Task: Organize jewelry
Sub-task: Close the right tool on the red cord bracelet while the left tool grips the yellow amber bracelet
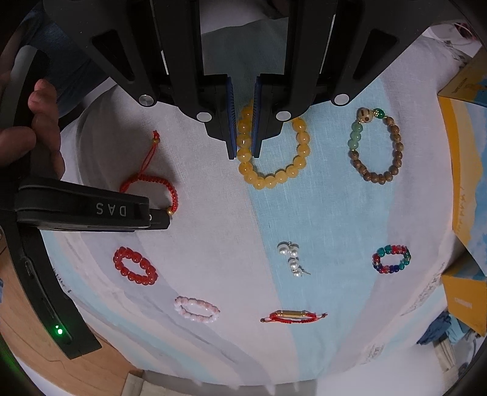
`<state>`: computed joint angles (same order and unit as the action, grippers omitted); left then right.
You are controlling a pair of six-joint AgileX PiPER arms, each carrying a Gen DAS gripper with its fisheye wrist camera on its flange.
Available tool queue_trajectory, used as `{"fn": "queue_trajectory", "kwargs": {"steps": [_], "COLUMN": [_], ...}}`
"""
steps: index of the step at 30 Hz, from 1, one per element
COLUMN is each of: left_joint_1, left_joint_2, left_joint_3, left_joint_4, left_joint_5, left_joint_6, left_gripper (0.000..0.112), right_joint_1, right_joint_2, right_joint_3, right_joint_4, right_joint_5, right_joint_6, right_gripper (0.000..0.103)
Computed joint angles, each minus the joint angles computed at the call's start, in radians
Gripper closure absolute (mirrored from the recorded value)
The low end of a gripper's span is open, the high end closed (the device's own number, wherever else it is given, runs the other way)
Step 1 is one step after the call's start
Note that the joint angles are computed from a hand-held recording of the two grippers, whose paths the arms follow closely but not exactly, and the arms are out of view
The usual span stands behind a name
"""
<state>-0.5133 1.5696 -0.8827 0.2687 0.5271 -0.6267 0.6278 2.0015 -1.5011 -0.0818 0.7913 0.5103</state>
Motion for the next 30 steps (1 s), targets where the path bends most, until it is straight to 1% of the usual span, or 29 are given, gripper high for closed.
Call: {"fn": "queue_trajectory", "kwargs": {"steps": [6,10,17,22,25,27,29,30], "left_joint_1": [-0.009,-0.012,-0.012,-0.010,-0.010,-0.011,-0.009,-0.008], "left_joint_2": [-0.002,0.001,0.006,0.006,0.008,0.010,0.011,0.011], "left_joint_3": [0.002,0.000,-0.002,0.000,0.000,-0.001,-0.002,-0.002], "left_joint_4": [0.016,0.016,0.016,0.015,0.014,0.013,0.009,0.008], "left_joint_5": [0.003,0.002,0.002,0.000,-0.003,-0.003,-0.004,-0.004], "left_joint_6": [-0.017,-0.018,-0.014,-0.015,-0.012,-0.010,-0.006,-0.004], "left_gripper": [0.104,0.104,0.104,0.104,0.104,0.104,0.104,0.104], "right_joint_1": [-0.007,-0.006,-0.019,-0.017,0.010,0.016,0.019,0.018], "right_joint_2": [-0.011,-0.006,-0.013,-0.013,0.009,0.020,0.025,0.025], "right_joint_3": [0.006,0.005,0.011,0.009,-0.018,-0.028,-0.036,-0.037], "right_joint_4": [0.025,0.031,0.075,0.093,0.039,0.023,0.003,-0.001], "right_joint_5": [0.001,-0.001,-0.015,-0.017,0.008,0.017,0.031,0.035], "right_joint_6": [-0.016,-0.022,-0.042,-0.055,-0.026,-0.016,0.003,0.006], "right_gripper": [0.055,0.047,0.037,0.036,0.036,0.040,0.058,0.061]}}
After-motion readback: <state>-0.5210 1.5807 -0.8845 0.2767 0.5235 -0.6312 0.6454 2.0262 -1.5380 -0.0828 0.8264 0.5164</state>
